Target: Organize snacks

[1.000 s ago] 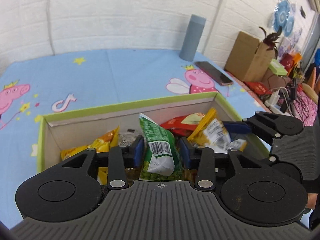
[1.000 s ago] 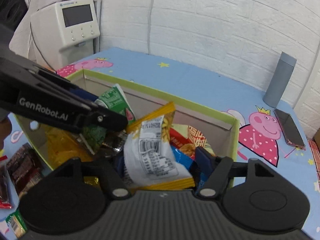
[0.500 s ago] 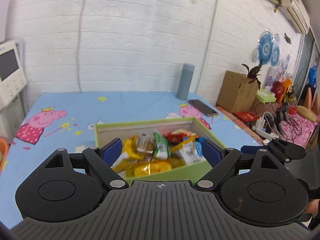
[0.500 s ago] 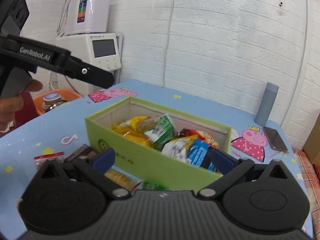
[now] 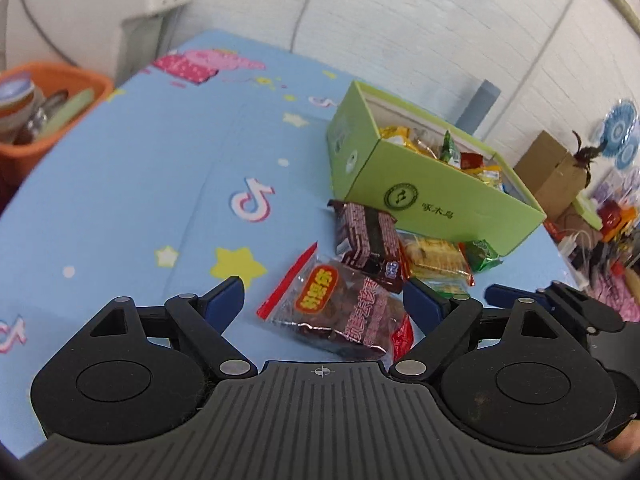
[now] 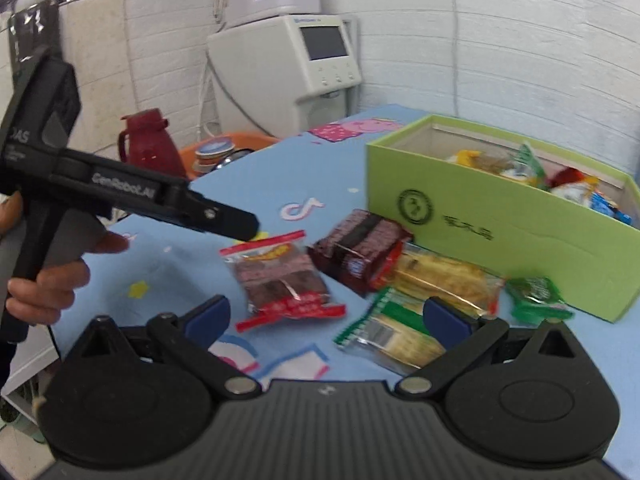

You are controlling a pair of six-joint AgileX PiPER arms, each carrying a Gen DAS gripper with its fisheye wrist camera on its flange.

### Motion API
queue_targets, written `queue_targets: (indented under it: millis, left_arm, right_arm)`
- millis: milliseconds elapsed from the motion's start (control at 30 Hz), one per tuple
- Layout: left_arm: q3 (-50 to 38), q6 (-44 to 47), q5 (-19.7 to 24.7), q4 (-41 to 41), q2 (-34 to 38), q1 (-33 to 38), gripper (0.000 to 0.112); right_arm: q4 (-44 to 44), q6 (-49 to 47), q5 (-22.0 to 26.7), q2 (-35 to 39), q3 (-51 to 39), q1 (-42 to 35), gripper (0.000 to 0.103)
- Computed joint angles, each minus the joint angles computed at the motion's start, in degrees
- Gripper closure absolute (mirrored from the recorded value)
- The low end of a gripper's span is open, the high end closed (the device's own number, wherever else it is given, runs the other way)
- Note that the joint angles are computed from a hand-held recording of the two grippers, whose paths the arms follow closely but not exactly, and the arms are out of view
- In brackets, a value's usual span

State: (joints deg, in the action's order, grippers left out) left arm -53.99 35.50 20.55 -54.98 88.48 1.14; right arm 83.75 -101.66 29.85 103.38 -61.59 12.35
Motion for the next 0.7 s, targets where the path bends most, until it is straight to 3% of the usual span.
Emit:
queue_targets:
  millis: [167,300,400,500,700]
  left_arm:
    - [-2.1,-0.8,1.6,0.6,3.1,0.9,0.045]
    - [-6.0,2.6,7.7,-2.5,7.7,3.5,0.07]
    - [-4.9,4.7,7.5,-3.1,7.1,3.1,0.078]
    - [-2.2,5.3,6.7,-3.0,4.8,1.7,0.078]
    - [1.6,1.2,5.7,-1.7,1.1,-5.7,0.076]
  right_arm:
    - [-8.1,6.8,-2.9,6.5,-8.8,6.6,0.001]
    - [-18.9,17.9,-2.9,11.7,-15.5,9.4,0.001]
    - [-23.0,22.6,-1.7,12.8,-16.3,10.2,0.004]
    - [-18.6,16.8,-5.4,9.5,-10.5,11.2,0.009]
    - [-4.4,1.8,-5.5,-0.1,4.3,8.0,0.009]
